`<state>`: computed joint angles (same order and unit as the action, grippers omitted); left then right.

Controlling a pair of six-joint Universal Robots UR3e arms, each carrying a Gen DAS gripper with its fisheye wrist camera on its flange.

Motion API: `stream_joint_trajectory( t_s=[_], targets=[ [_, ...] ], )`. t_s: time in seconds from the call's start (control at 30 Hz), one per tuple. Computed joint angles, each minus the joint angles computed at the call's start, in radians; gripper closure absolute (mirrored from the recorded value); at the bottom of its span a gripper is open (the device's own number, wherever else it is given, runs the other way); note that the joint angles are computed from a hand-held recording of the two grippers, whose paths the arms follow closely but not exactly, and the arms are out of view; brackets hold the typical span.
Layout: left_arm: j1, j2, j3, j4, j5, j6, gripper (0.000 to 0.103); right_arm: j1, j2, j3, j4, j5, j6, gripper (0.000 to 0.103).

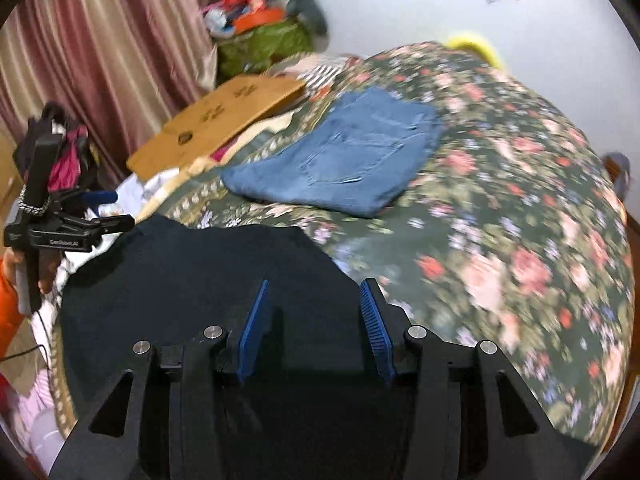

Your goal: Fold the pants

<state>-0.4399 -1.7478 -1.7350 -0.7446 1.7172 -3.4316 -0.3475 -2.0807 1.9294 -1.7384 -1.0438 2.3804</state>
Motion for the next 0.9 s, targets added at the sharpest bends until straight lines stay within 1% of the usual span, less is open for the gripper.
stream_joint_trajectory(
  t_s=[0.07,0.13,0.2,0.23,0.27,0.33,0.37,0.4,0.43,0.47,0.5,0.57,0.67,0.73,0.77,0.83,0.9],
  targets=[
    [0.006,-0.016,-0.023,0.027,-0.014,0.003,0.018,0.06,0.061,-0.008,-0.057,-0.026,0.051,0.06],
    [0.03,-0.017,-0.048,0.052,-0.074,0.013,0.025,0.084,0.105,-0.022,-0.07,-0.024,0.069,0.06],
    [0.054,-0.006,-0.082,0.088,-0.137,0.022,0.039,0.111,0.144,-0.04,-0.08,-0.029,0.082,0.06],
    [0.06,-0.002,-0.091,0.099,-0.154,0.022,0.041,0.126,0.158,-0.044,-0.088,-0.034,0.094,0.06],
    [0.062,0.002,-0.102,0.111,-0.168,0.023,0.046,0.132,0.172,-0.05,-0.085,-0.029,0.094,0.061],
    [0.068,0.013,-0.125,0.134,-0.202,0.028,0.059,0.143,0.194,-0.062,-0.073,-0.019,0.097,0.072],
    [0.067,0.018,-0.132,0.139,-0.216,0.025,0.066,0.148,0.208,-0.067,-0.076,-0.014,0.104,0.08],
    [0.056,0.019,-0.134,0.143,-0.202,0.014,0.069,0.151,0.211,-0.066,-0.074,-0.008,0.11,0.085],
    [0.038,0.017,-0.134,0.152,-0.178,0.006,0.071,0.154,0.207,-0.059,-0.087,-0.009,0.119,0.086],
    [0.021,0.012,-0.13,0.156,-0.158,0.005,0.079,0.159,0.205,-0.052,-0.102,-0.014,0.126,0.09],
    [0.0,0.004,-0.12,0.153,-0.127,0.002,0.082,0.164,0.199,-0.039,-0.127,-0.018,0.129,0.094],
    [-0.041,-0.008,-0.104,0.151,-0.061,-0.005,0.087,0.169,0.166,0.006,-0.206,-0.022,0.141,0.098],
    [-0.098,-0.031,-0.066,0.126,0.051,-0.005,0.089,0.201,0.128,0.063,-0.353,-0.053,0.181,0.099],
    [-0.116,-0.041,-0.049,0.106,0.112,-0.014,0.089,0.224,0.142,0.072,-0.419,-0.077,0.214,0.099],
    [-0.118,-0.045,-0.045,0.1,0.127,-0.016,0.089,0.247,0.169,0.062,-0.447,-0.102,0.243,0.099],
    [-0.119,-0.057,-0.034,0.084,0.159,-0.011,0.089,0.281,0.213,0.039,-0.466,-0.14,0.267,0.099],
    [-0.122,-0.071,-0.015,0.058,0.166,-0.003,0.088,0.292,0.241,-0.004,-0.426,-0.156,0.278,0.098]
  ],
)
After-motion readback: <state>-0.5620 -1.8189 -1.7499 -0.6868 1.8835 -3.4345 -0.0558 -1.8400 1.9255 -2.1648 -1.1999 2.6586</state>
